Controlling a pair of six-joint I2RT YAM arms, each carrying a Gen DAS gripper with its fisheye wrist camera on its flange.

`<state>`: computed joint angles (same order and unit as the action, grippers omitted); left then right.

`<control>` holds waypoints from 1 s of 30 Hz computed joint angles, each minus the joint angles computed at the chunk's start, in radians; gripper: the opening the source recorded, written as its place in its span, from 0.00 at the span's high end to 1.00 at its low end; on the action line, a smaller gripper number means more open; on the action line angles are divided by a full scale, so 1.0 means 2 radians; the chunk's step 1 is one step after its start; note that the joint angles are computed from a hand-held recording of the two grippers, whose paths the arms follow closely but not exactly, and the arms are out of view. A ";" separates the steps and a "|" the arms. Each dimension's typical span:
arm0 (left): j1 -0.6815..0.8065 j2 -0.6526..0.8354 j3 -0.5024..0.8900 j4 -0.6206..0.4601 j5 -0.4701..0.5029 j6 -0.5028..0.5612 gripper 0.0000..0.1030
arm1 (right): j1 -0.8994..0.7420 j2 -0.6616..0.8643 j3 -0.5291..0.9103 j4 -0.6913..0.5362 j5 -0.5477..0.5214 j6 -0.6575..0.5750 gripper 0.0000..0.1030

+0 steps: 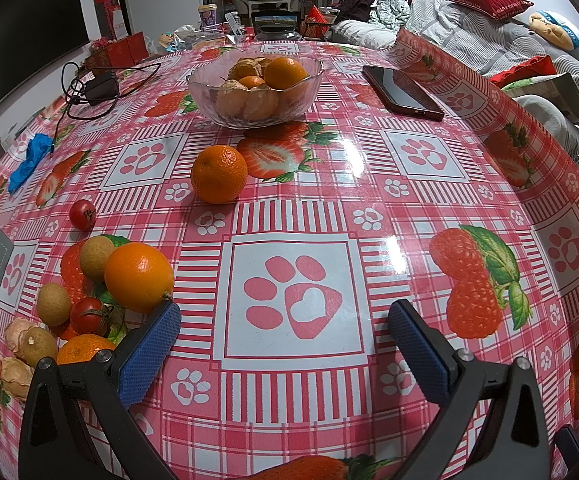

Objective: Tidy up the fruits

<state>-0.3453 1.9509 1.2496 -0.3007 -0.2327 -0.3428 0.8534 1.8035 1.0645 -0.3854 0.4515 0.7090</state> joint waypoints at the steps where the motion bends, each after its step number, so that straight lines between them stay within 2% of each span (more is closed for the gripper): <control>1: 0.000 0.000 0.001 -0.001 0.000 0.000 0.00 | -0.001 0.001 0.003 -0.003 -0.002 0.000 0.00; 3: 0.002 -0.001 0.002 -0.007 0.009 0.013 0.00 | -0.003 0.003 0.007 -0.008 -0.005 0.001 0.00; 7: 0.014 -0.017 0.007 -0.059 0.049 0.039 0.00 | -0.011 0.011 0.025 -0.030 -0.021 -0.001 0.00; 12: 0.071 -0.144 -0.098 -0.043 0.127 0.080 0.00 | -0.030 0.030 0.076 -0.092 -0.065 -0.002 0.00; 15: 0.114 -0.198 -0.137 -0.040 0.113 0.105 0.00 | -0.040 0.024 0.083 -0.076 -0.111 -0.002 0.00; 17: 0.159 -0.225 -0.160 -0.033 0.120 0.126 0.00 | -0.034 0.039 0.115 -0.086 -0.112 -0.009 0.00; 21: 0.216 -0.222 -0.171 -0.037 0.134 0.165 0.00 | -0.011 0.088 0.196 -0.104 -0.114 -0.031 0.00; 24: 0.232 -0.208 -0.183 -0.026 0.130 0.172 0.00 | 0.004 0.138 0.265 -0.123 -0.121 -0.049 0.00; 26: 0.243 -0.206 -0.191 -0.013 0.157 0.165 0.00 | 0.014 0.170 0.312 -0.138 -0.123 -0.061 0.00; 30: 0.245 -0.215 -0.205 0.007 0.162 0.170 0.00 | 0.014 0.222 0.398 -0.168 -0.123 -0.079 0.00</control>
